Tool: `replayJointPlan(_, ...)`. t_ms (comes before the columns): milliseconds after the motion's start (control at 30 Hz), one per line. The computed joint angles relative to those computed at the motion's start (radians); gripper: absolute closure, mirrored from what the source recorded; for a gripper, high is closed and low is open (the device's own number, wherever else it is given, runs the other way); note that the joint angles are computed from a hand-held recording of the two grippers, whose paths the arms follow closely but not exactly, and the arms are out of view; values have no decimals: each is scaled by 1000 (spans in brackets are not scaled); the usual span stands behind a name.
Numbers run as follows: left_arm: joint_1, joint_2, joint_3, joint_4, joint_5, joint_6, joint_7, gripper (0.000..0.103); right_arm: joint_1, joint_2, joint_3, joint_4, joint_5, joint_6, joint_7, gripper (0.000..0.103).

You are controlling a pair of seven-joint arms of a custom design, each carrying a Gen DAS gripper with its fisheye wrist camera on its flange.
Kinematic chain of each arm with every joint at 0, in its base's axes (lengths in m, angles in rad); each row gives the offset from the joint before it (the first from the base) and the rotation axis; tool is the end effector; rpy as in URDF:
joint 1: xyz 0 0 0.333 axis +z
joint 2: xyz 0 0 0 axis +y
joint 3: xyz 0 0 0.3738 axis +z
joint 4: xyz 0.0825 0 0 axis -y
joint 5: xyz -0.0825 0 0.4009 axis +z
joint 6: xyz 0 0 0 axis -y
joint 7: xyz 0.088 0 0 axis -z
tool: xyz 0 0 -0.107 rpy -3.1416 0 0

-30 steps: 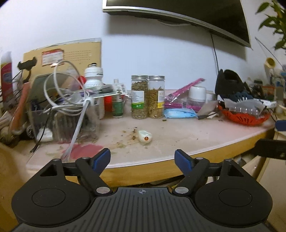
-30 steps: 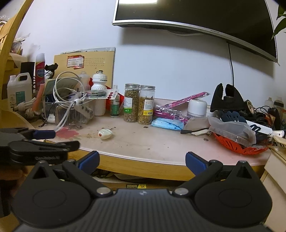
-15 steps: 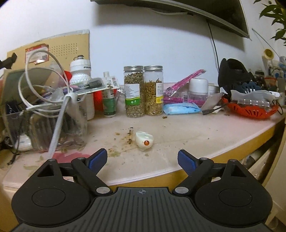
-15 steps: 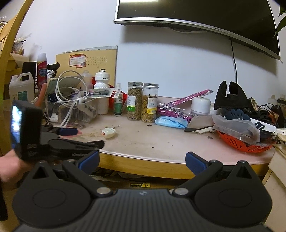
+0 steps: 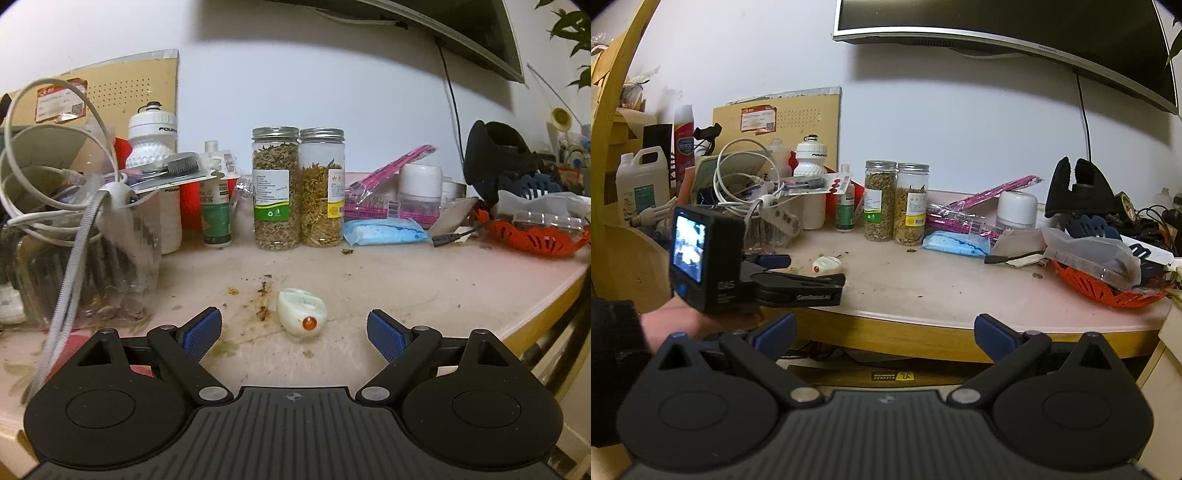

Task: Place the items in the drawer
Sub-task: 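Grasp the white egg-shaped toy on the counter with the left gripper, then lift the toy with the left gripper and carry it toward the drawer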

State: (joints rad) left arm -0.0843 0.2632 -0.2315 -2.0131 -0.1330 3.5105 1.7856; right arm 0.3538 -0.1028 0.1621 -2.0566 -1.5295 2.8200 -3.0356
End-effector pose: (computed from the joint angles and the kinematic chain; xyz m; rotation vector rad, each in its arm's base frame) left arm 0.6408 -0.1750 0.5254 -1.2288 1.7056 -1.1728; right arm 0.4673 0.3265 0.5919 -1.5688 1.3336 -0.9114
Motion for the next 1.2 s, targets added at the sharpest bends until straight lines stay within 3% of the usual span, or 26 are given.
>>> replayJointPlan(133, -19, 25, 11, 30, -19, 3, 9, 16, 0, 3, -2, 2, 7, 7, -5, 0)
replayJointPlan(200, -68, 32, 53, 41, -74, 10, 47, 16, 0, 4, -3, 3, 8, 13, -3, 0)
replayJointPlan(233, -94, 36, 74, 48, -107, 12, 71, 24, -1, 5, -4, 3, 8, 18, -2, 0)
replayJointPlan(267, -117, 40, 92, 56, -139, 12, 93, 46, -2, 5, -5, 4, 8, 23, 0, 0)
replayJointPlan(333, -128, 43, 99, 66, -173, -3, 118, 74, -3, 5, -6, 4, 4, 33, 10, 0)
replayJointPlan(567, -79, 40, 50, 60, -161, -10, 107, 74, -5, 9, -7, 5, 12, 39, 4, 0)
replayJointPlan(700, -93, 32, 62, 51, -172, -3, 114, 74, -4, 10, -7, 5, 20, 35, -8, 0)
replayJointPlan(933, -41, 0, 15, 11, -111, 3, 64, 74, -6, 14, -7, -2, 50, 30, -32, 0)
replayJointPlan(1200, -32, -70, 13, -64, -85, 6, 11, 74, -2, 23, -7, -7, 71, 4, -52, 0)
